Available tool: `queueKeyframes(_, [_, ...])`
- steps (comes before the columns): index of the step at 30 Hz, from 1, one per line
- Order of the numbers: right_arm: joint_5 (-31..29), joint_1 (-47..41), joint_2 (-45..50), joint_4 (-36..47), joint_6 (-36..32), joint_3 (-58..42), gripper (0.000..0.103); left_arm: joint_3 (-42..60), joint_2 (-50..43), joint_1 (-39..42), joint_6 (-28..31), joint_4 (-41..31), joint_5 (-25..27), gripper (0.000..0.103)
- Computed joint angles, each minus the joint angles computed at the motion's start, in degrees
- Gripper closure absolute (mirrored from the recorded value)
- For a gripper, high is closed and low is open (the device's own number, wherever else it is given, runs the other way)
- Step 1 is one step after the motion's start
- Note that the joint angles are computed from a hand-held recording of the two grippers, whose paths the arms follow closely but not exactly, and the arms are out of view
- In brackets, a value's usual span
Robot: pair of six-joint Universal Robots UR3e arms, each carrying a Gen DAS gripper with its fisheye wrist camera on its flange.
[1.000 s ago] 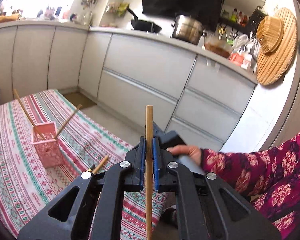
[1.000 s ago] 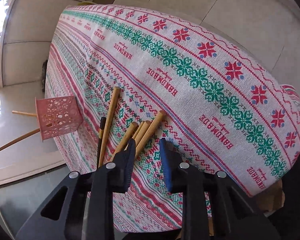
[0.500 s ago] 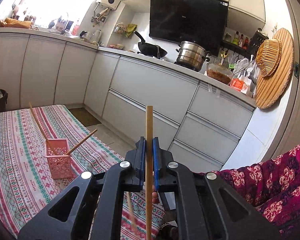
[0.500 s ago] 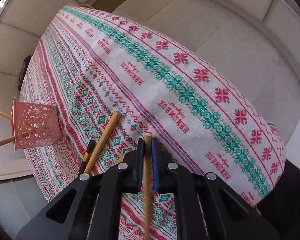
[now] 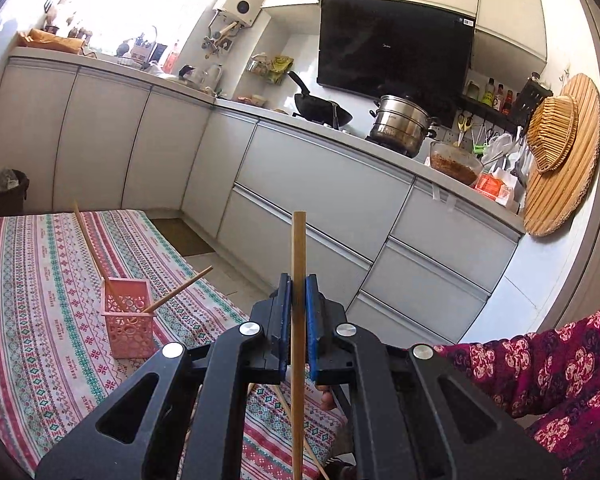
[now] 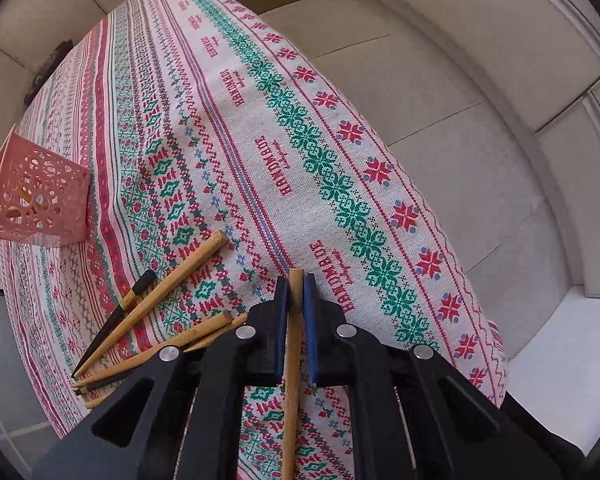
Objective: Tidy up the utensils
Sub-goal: 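Grasp a bamboo chopstick with the right tool while the left tool holds its chopstick, then carry both chopsticks to the pink basket and release them into it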
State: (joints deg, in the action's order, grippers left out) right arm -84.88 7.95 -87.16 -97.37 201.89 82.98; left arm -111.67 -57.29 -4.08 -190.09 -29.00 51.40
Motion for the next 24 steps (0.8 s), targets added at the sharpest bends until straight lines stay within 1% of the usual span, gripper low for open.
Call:
queueKeyframes(2, [5.42,-3.44,-4.56,-3.91,-1.37,6.28,0.095,-0.78,0.88,0.86,-1.52,1.45,0.2,0.097])
queueKeyframes(5, [9.42,-6.41,-13.54,-9.4,-4.04,13.32,0.095,-1.35,1.53,2.13,-4.49,3.45,0.77,0.097])
queueKeyframes(7, [10.46,-7.0,-18.21,-10.15,-5.49,13.59,0.095,-1.36,1.13,1.5,-7.22,5.93,3.6,0.097])
queueKeyframes(9, [13.49,-8.97,-22.26,-8.78,-7.62,12.41,0.095,-1.23,0.96,1.93,-10.09,8.22,4.68,0.097])
queueKeyframes(11, [15.42,-10.04,-24.32,-7.92,-8.66,9.41,0.095,-0.71,0.21,0.6,-12.14,10.68,8.21,0.097])
queueKeyframes(12, [15.03,-9.45,-25.26,-8.8,-8.37,8.42,0.095,-0.03,-0.66,-0.97,-13.12,11.83,11.33,0.097])
queueKeyframes(14, [16.17,-10.9,-27.57,-9.14,-10.04,5.85,0.095,1.14,-2.04,-2.22,-15.09,13.25,14.52,0.097])
queueKeyframes(16, [17.52,-12.41,-28.28,-8.39,-11.92,2.03,0.095,2.55,-3.82,-4.39,-15.85,13.94,19.34,0.097])
queueKeyframes(17, [17.95,-12.9,-27.98,-7.95,-12.54,-0.23,0.095,3.6,-5.17,-6.19,-16.13,14.3,22.66,0.097])
queueKeyframes(19, [17.61,-12.79,-26.68,-7.77,-12.93,-5.0,0.095,5.35,-7.21,-8.02,-16.71,14.78,26.8,0.097])
queueKeyframes(20, [17.6,-12.88,-25.68,-7.82,-13.2,-7.58,0.095,6.4,-8.32,-8.57,-17.05,14.92,28.05,0.097])
queueKeyframes(21, [17.71,-12.94,-23.94,-7.65,-13.32,-10.75,0.095,6.97,-8.79,-8.26,-17.24,14.9,28.09,0.097])
queueKeyframes(23, [17.92,-13.42,-20.56,-7.18,-13.3,-16.79,0.095,9.64,-11.51,-10.16,-17.26,15.0,32.02,0.097])
queueKeyframes(24, [17.82,-13.48,-18.68,-6.9,-13.33,-19.91,0.095,10.6,-12.41,-10.42,-17.18,15.09,32.88,0.097])
